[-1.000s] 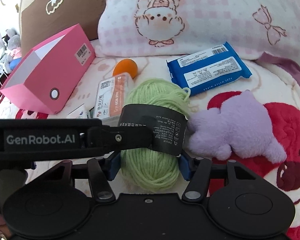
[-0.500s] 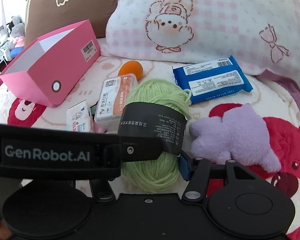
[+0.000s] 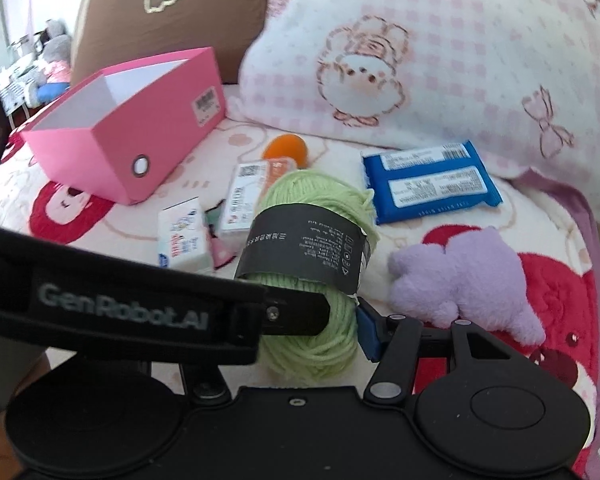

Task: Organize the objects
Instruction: 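Lift the yarn ball with the left gripper and carry it over the pink box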

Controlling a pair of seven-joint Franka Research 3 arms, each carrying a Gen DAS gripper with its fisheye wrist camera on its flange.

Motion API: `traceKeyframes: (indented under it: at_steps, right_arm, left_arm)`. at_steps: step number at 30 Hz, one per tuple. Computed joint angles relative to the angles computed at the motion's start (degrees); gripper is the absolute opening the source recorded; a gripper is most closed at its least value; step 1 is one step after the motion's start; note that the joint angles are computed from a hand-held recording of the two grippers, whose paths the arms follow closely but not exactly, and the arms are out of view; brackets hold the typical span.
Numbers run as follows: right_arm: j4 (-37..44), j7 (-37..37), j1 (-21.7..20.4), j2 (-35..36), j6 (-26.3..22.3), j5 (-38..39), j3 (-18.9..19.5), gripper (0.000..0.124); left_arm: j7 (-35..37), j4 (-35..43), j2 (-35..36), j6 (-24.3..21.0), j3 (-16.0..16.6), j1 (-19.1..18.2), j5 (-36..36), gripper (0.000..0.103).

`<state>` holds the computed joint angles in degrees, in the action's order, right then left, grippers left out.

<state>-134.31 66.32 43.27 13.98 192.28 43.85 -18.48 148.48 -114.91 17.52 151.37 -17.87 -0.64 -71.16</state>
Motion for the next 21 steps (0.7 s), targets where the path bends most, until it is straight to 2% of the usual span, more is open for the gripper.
traceKeyframes:
  at_steps: [2,5,10,12,16,21]
  right_arm:
    - [0.3,-2.3,5.8,0.8,0.0,1.8,-5.0,0.062]
    - [0.5,-4.3,8.5,1.2,0.5,3.1,-7.0,0.061]
    - [-0.6,-6.8,5.1,-0.2,3.9,4.4,-2.2,0.061]
    - [-1.0,-9.2,5.3,-1.0,5.0,6.5,-1.4,0.061]
    - [-1.1,-17.0,8.0,-2.2,6.5,13.3,-1.6,0.06]
    - [-1.8,-16.9,4.1,-5.4,5.7,13.6,3.2,0.06]
  left_arm:
    - [-0.2,-0.4,-0.5,0.4,0.1,-0.1,0.3,0.052]
    - [-0.9,-0.8,-0.9,0.3,0.3,-0.1,0.8,0.052]
    - [0.1,-2.3,-3.0,0.3,0.7,-0.1,-0.2,0.052]
    - [-0.3,-3.1,-4.2,-0.6,1.2,-0.2,-0.1,0.052]
    - [-5.2,-3.6,-6.5,-3.3,3.0,-1.0,7.9,0.052]
    - [-7.2,-5.3,-10.2,-5.6,4.6,-1.0,12.2,0.052]
